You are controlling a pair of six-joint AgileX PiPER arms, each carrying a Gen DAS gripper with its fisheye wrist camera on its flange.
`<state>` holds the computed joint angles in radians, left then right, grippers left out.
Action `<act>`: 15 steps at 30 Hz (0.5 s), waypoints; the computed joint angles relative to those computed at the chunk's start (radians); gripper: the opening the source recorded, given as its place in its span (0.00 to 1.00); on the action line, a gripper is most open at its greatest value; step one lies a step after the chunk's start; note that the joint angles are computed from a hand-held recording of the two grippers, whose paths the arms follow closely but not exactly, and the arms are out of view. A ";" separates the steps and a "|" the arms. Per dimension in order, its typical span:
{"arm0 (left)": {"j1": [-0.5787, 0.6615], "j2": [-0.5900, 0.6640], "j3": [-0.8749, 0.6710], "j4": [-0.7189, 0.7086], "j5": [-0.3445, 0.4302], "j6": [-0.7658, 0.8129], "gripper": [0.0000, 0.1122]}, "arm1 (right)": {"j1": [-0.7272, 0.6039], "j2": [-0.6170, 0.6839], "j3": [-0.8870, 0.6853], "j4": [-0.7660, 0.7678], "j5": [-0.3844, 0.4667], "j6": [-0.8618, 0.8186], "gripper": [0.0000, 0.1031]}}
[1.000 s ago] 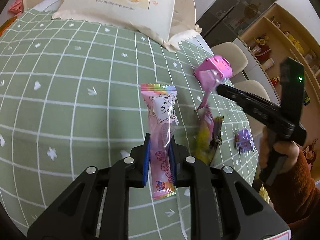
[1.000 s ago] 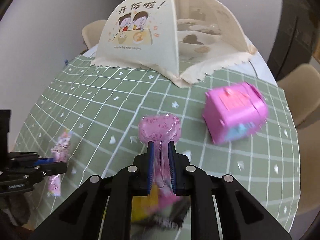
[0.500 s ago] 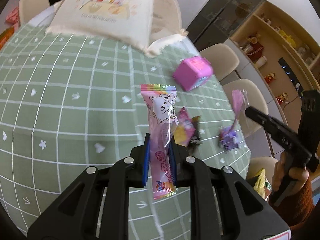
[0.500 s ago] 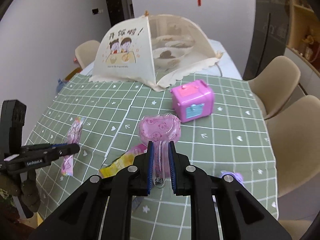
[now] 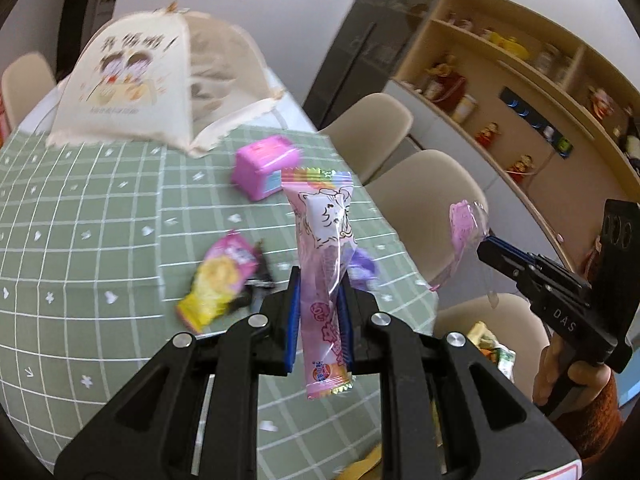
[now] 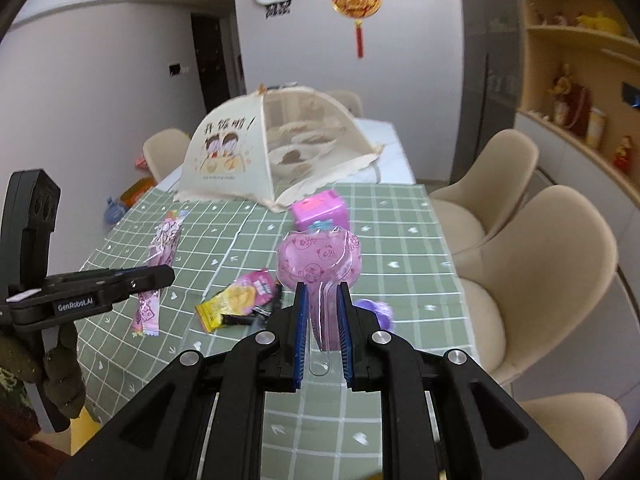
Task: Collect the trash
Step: 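Lift and carry the candy wrapper and lollipop with both tools over the trash bag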
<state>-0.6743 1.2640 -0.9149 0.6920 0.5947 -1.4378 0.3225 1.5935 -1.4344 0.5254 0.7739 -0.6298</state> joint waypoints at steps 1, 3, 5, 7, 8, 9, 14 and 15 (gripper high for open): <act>-0.039 0.015 -0.025 0.034 0.027 -0.038 0.13 | -0.037 -0.036 0.030 0.026 0.007 -0.039 0.15; -0.113 0.056 -0.088 0.084 0.076 -0.092 0.13 | -0.095 -0.086 0.067 0.064 0.025 -0.093 0.15; -0.171 0.109 -0.157 0.112 0.110 -0.121 0.13 | -0.181 -0.138 0.108 0.115 0.055 -0.162 0.15; -0.219 0.159 -0.218 0.132 0.133 -0.147 0.13 | -0.265 -0.175 0.134 0.157 0.091 -0.220 0.15; -0.247 0.185 -0.250 0.143 0.142 -0.162 0.13 | -0.305 -0.189 0.143 0.174 0.109 -0.245 0.15; -0.263 0.207 -0.274 0.151 0.143 -0.169 0.13 | -0.346 -0.202 0.150 0.190 0.130 -0.270 0.15; -0.339 0.358 -0.447 0.143 0.141 -0.145 0.13 | -0.584 -0.253 0.176 0.275 0.240 -0.405 0.15; -0.346 0.385 -0.478 0.131 0.136 -0.134 0.13 | -0.621 -0.257 0.176 0.285 0.258 -0.424 0.15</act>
